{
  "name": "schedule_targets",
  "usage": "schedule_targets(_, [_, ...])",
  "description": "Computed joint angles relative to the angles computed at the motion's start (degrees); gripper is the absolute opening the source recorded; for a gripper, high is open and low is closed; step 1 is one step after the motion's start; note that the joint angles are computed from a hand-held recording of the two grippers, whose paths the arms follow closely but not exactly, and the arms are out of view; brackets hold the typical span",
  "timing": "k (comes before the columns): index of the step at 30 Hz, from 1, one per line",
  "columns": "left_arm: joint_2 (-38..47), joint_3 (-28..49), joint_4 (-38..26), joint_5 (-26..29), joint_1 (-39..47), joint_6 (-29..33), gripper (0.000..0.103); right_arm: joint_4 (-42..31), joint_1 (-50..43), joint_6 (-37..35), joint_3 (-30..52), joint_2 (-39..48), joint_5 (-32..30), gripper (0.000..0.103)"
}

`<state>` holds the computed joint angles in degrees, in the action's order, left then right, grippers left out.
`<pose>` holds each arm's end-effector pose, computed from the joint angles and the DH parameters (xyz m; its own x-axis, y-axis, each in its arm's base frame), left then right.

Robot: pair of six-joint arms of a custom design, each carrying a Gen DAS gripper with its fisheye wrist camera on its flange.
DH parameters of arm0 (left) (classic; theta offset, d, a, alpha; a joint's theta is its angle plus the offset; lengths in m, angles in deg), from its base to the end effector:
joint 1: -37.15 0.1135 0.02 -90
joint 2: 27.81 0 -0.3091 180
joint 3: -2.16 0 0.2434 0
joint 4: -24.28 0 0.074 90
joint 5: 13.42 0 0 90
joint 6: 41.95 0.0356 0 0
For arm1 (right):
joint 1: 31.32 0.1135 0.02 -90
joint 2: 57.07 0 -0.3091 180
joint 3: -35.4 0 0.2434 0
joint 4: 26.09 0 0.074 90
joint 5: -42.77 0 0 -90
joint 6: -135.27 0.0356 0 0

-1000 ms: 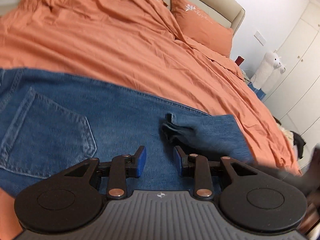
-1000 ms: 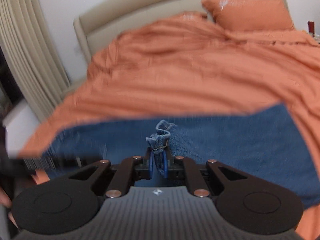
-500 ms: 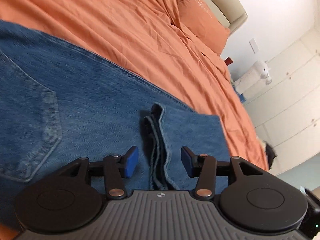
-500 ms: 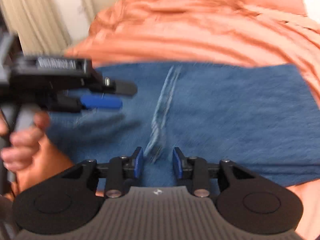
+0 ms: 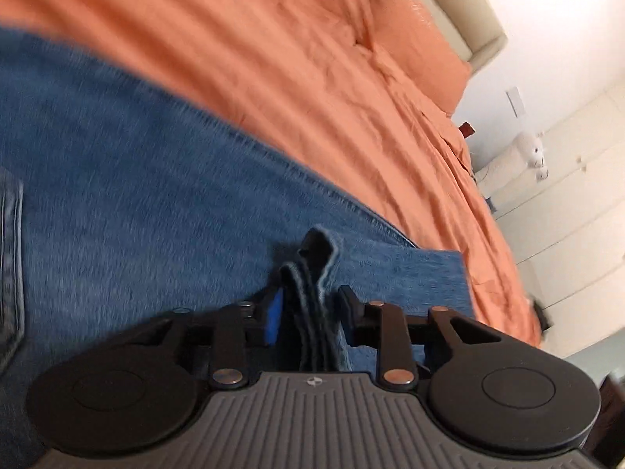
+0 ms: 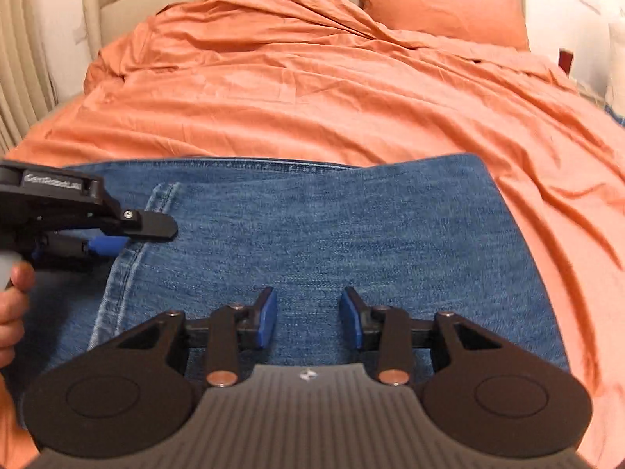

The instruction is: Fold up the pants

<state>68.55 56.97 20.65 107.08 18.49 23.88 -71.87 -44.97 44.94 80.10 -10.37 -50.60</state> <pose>0.2881 -0.1164 0.1850 -0.8648 -0.0803 -0.4957 0.2856 0.7333 -0.6171 0.1218 -0.0274 0.2488 -0.7208 0.1691 -0.6722 0.1930 0.9804 0.0397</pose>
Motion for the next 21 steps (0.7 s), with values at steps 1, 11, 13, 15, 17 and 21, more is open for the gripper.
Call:
schedule_targets(1, [-1.0, -0.9, 1.1, -1.3, -0.7, 1.4, 0.018, 0.2, 0.8, -0.2, 0.0, 0.1, 0.7, 0.035])
schedule_targets(11, [-14.9, -5.4, 5.4, -16.4, -11.0, 14.4, 0.007, -0.9, 1.3, -1.8, 0.8, -1.2, 0.9, 0.035])
schedule_targets(13, [-13.5, -5.6, 5.1, -19.1, -11.3, 15.8, 0.007, -0.6, 1.0, -2.2, 0.7, -0.9, 0.8, 0.035])
schedule_targets(15, [-10.6, -4.7, 3.9, -20.4, -11.0, 15.5, 0.007, -0.4, 1.4, -2.1, 0.4, -0.3, 0.9, 0.035])
schedule_targets(17, [-7.8, -4.1, 3.2, -21.1, -10.6, 15.5, 0.008, -0.1, 1.9, -2.0, 0.1, 0.6, 1.2, 0.035])
schedule_targets(21, [-3.7, -3.7, 3.6, -22.7, -10.8, 15.7, 0.012, 1.1, 4.9, -1.6, -0.9, 1.4, 3.9, 0.036])
